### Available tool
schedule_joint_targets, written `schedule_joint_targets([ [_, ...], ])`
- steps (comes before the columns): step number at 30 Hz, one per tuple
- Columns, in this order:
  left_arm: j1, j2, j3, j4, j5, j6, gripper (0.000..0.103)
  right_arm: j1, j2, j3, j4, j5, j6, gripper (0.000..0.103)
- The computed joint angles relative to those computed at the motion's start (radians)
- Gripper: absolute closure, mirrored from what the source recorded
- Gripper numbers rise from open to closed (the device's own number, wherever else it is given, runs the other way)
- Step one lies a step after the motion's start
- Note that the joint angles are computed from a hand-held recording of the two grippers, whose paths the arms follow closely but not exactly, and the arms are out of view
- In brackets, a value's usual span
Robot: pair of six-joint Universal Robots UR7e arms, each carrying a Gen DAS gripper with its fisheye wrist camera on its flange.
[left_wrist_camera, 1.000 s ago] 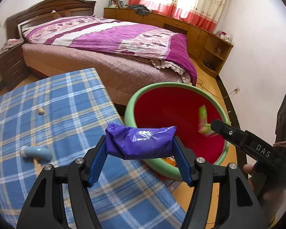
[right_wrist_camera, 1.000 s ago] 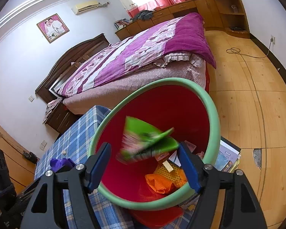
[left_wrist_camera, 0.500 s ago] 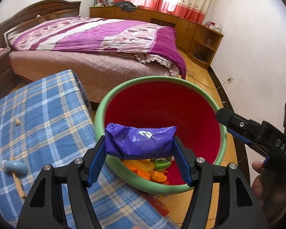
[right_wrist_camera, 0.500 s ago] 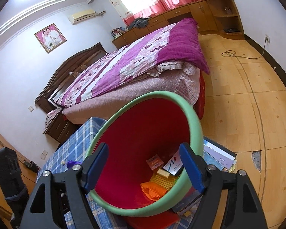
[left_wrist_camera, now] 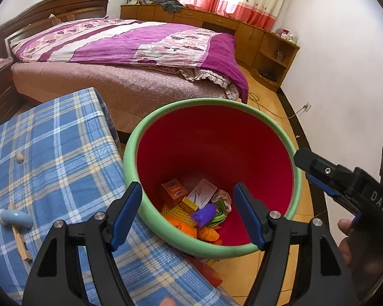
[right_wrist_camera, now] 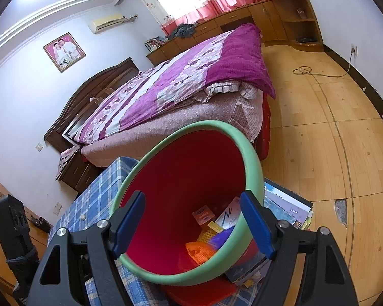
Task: Collect trash
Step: 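Move both open tools back over the table toward the blue-handled wooden toy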
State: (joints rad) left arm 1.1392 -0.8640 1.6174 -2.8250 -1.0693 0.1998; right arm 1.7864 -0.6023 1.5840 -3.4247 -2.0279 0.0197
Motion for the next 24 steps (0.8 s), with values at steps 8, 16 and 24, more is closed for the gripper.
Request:
schedule_joint_targets([
  [8, 0.007, -0.056, 0.045, -0.022, 0.012, -0.044, 0.029, 0.015, 0.0, 0.017, -0.011, -0.009, -0.007, 0.024],
  [16, 0.018, -0.123, 0.088, -0.044, 0.048, -0.09, 0.029, 0.046, 0.01, 0.008, 0.012, -0.033, -0.017, 0.024],
  [24, 0.03, -0.193, 0.135, -0.066, 0.086, -0.12, 0.029, 0.084, 0.026, -0.007, 0.036, -0.044, -0.031, 0.024],
])
